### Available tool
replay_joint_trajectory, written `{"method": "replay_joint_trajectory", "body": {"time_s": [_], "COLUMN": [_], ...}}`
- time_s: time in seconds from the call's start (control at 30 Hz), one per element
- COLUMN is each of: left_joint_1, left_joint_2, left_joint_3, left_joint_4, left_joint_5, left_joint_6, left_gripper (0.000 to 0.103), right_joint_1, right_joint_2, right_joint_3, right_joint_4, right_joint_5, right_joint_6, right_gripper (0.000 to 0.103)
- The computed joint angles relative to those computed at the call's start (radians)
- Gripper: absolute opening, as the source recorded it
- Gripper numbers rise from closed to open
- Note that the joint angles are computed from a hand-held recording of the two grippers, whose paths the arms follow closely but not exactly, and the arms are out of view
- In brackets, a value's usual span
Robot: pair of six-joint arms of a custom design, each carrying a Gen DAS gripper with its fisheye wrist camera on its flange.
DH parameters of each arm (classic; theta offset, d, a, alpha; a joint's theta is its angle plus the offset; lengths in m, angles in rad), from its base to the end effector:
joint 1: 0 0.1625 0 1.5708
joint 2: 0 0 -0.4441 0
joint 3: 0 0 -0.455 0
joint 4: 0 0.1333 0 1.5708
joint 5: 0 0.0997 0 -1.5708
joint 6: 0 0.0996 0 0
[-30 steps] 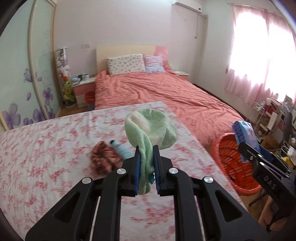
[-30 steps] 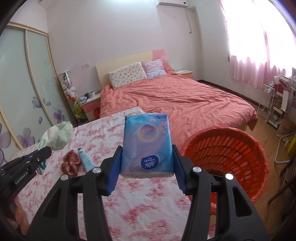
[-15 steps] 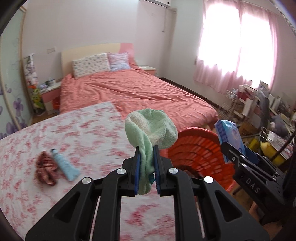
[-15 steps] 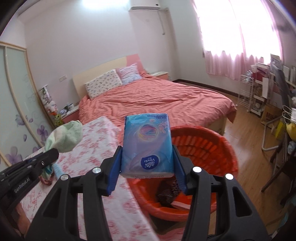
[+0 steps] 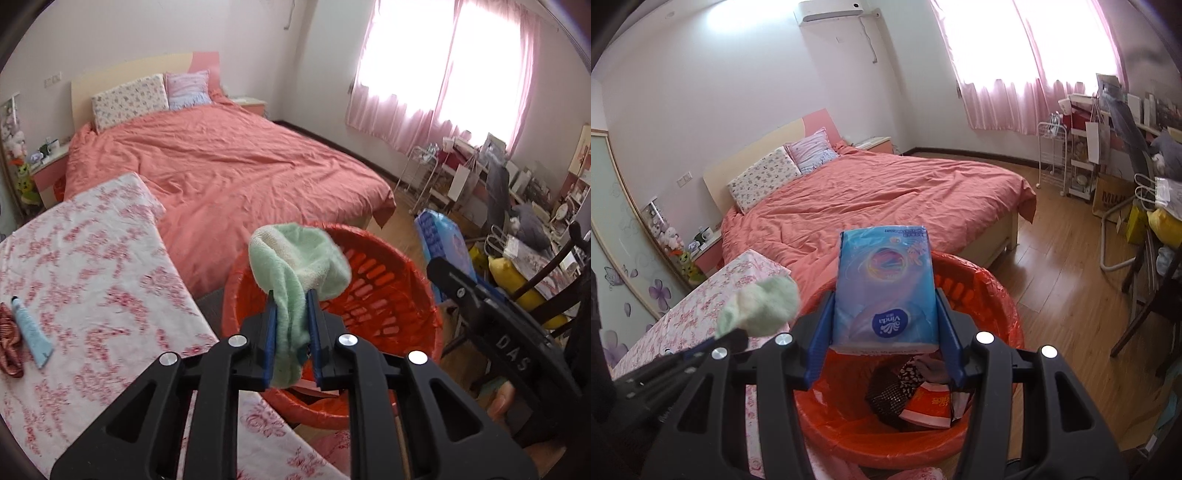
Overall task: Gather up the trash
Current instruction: 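Carry the light green cloth and tissue pack over the orange basket and release both, then grasp the plaid scrunchie with the left tool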
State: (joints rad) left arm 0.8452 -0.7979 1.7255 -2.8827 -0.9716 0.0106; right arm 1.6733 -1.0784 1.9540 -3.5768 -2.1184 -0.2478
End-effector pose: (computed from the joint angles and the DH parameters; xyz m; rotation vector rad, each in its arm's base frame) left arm -0.3269 -0.6541 0.0775 0.7932 2.4927 -0.7581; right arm 0.1445 -0.6092 0.2584 -0.0025 -2.2310 1.3446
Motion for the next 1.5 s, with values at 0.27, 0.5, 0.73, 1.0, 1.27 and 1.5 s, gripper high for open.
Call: {"method": "replay_joint_trajectory", "body": {"time_s": [0.27, 0.5, 0.73, 1.0, 1.27, 1.5], "left_joint_1": [0.010, 0.017, 0.063, 0.164, 0.220, 0.243], "left_joint_2": [-0.008, -0.081, -0.192, -0.266, -0.248, -0.221], "left_joint_3": [0.022, 0.107, 0.188, 0.193, 0.134, 0.100], "left_joint_4": [0.020, -0.028, -0.051, -0.021, 0.033, -0.011], "left_joint_5": [0.071, 0.209, 0.349, 0.512, 0.471, 0.452], "left_joint_6": [-0.017, -0.014, -0.050, -0.137, -0.170, -0.146], "left_gripper": [0.062, 0.074, 0.074, 0.074, 0.074, 0.051], "right_joint_1": [-0.028, 0.001, 0.042, 0.099, 0.144, 0.175], "right_joint_2": [0.017, 0.063, 0.107, 0.187, 0.258, 0.310], "right_joint_3": [-0.008, -0.009, -0.011, -0.054, -0.104, -0.147], "right_joint_4": [0.029, 0.015, 0.039, 0.096, 0.155, 0.190], "right_joint_5": [0.010, -0.025, -0.029, -0.038, -0.052, -0.059], "right_joint_6": [0.013, -0.026, -0.057, -0.078, -0.098, -0.122], "right_gripper": [0.062, 0.063, 0.063, 0.064, 0.063, 0.064]}}
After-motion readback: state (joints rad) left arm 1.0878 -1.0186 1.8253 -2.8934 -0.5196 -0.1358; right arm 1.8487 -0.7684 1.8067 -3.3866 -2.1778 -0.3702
